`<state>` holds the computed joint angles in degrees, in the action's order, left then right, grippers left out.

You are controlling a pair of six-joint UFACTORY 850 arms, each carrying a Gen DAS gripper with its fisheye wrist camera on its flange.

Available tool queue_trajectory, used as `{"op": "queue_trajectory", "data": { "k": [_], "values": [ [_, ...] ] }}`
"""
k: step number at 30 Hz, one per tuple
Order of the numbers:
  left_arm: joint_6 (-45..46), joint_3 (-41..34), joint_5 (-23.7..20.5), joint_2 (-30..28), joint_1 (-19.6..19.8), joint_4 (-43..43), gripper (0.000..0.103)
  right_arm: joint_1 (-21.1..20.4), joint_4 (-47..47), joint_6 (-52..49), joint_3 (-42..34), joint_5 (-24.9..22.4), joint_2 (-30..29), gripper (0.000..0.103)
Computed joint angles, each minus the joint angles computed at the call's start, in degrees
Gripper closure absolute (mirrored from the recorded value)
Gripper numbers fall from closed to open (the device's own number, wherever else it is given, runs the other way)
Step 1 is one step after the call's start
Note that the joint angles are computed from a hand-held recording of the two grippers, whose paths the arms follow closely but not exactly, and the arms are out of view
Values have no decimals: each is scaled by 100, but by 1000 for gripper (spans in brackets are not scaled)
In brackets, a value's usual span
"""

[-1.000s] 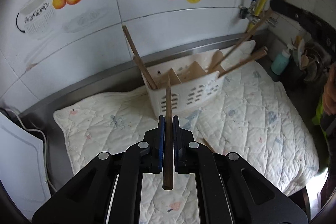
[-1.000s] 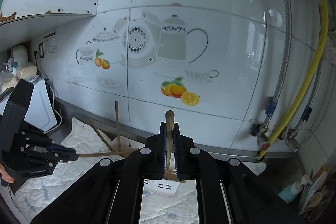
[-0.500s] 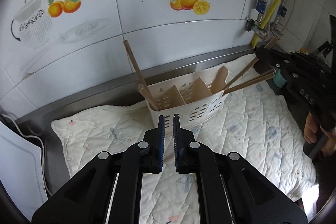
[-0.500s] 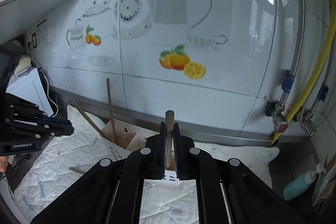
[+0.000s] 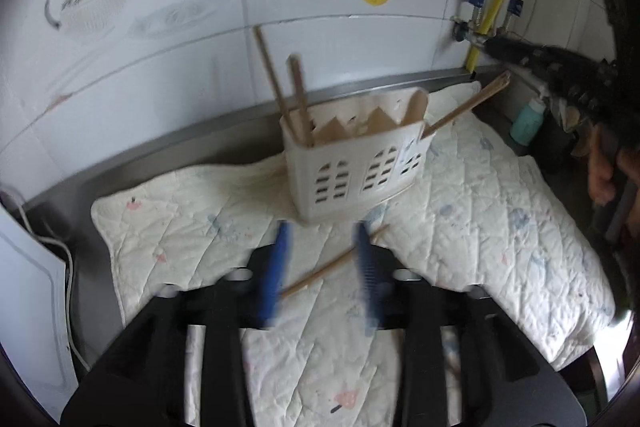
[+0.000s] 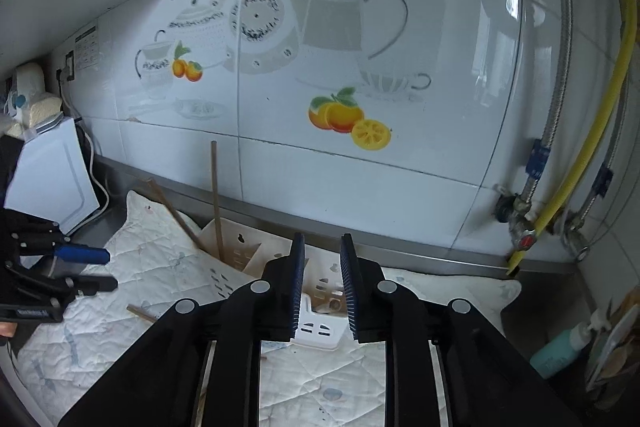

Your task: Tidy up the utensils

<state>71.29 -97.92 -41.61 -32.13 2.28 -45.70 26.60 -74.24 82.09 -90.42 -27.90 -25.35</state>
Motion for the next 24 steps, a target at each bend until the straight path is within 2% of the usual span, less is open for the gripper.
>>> {"op": "queue_trajectory", "data": {
  "k": [4, 12, 20, 24],
  "values": [
    [248, 357, 283, 69, 82, -94, 46, 117, -332, 357, 307, -21, 224, 79],
    [583, 953, 354, 176, 318, -513, 28, 400, -560, 1024, 1251, 102, 686, 79],
    [1540, 1884, 322, 596, 584, -1608, 16, 844, -825, 1886, 2231, 217, 917, 79],
    [2009, 2424, 456, 839, 658, -2056, 16, 1142, -932, 2340, 2600, 211, 885, 79]
  ]
}}
